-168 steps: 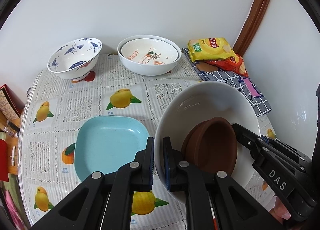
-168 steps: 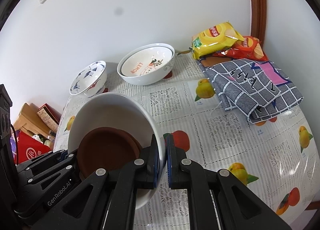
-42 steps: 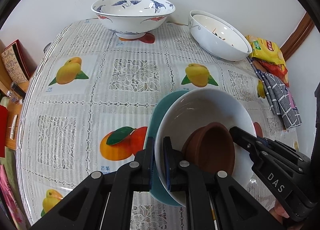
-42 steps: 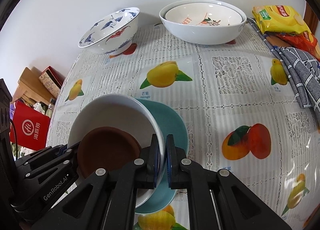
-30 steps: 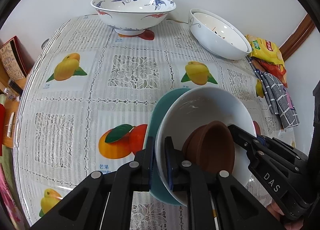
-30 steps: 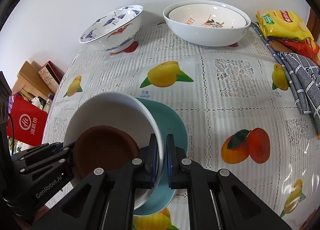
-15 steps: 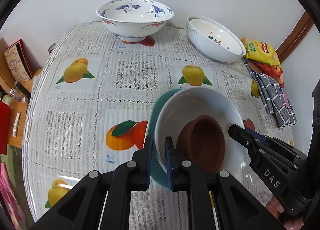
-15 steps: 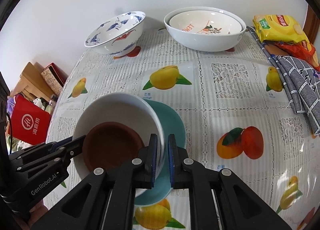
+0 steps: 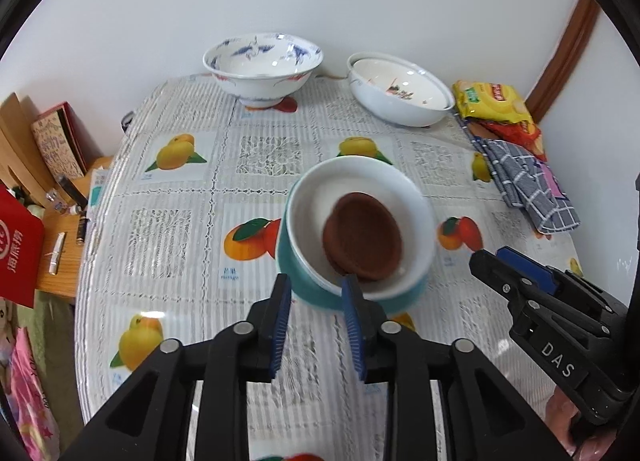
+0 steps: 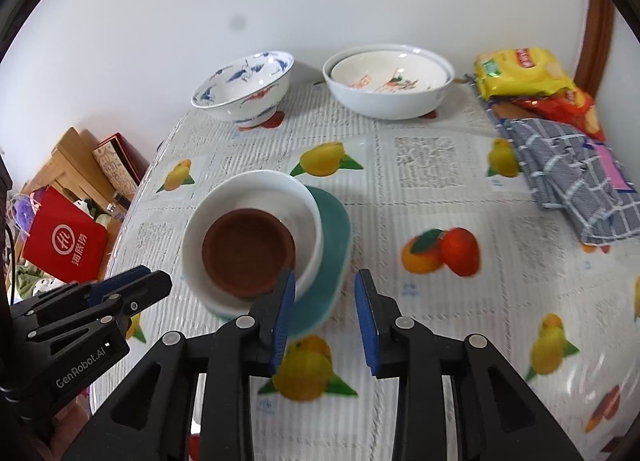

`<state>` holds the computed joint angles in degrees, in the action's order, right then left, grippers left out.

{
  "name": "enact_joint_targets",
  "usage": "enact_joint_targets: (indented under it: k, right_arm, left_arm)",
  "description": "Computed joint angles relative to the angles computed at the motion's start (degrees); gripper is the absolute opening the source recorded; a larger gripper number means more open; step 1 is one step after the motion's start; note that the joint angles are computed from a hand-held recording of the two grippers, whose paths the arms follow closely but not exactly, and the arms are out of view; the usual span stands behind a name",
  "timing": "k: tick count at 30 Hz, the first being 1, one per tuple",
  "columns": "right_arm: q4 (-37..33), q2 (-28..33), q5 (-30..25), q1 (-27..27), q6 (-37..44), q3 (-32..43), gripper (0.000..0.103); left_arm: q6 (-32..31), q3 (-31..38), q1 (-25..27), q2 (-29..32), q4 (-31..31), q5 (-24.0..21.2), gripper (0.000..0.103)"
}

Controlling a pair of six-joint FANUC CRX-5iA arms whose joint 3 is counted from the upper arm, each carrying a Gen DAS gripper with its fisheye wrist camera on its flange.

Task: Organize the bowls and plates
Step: 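Open both grippers and pull them back from the white bowl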

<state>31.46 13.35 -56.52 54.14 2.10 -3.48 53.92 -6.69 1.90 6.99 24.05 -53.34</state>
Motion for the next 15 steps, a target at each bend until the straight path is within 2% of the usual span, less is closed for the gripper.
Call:
enact_joint_targets:
  k: [3,5,8,12,15]
  right_arm:
    - [2.9,-2.1,-4.4,2.8,-3.3,-1.8,0.044]
    - [3.8,-3.3,-6.9,4.4,-4.8,-2.8,0.046]
    - [4.7,-5.4,-10.7,6.7,-7.1,-4.4,0.046]
    - [5.6,-7.9,-16.0,10.1,-10.3,-6.3,0.046]
    - [5.9,-10.0,-17.9,12.2,-13.0,-8.3,0.046]
  left_arm:
    - [-2.3,-3.9,0.2,-3.8,1.8,1.3,0.031]
    - [-3.4,-5.8,0.0,-6.1,2.5,1.5,0.031]
    - [-5.0,-8.8,-0.3,-9.5,3.8,2.7,0.031]
    - [-7.2,-13.7,-0.8,-15.1,6.0,5.7,0.042]
    - [-7.7,-16.9,-1.5,-19.3,6.0,7.5,0.049]
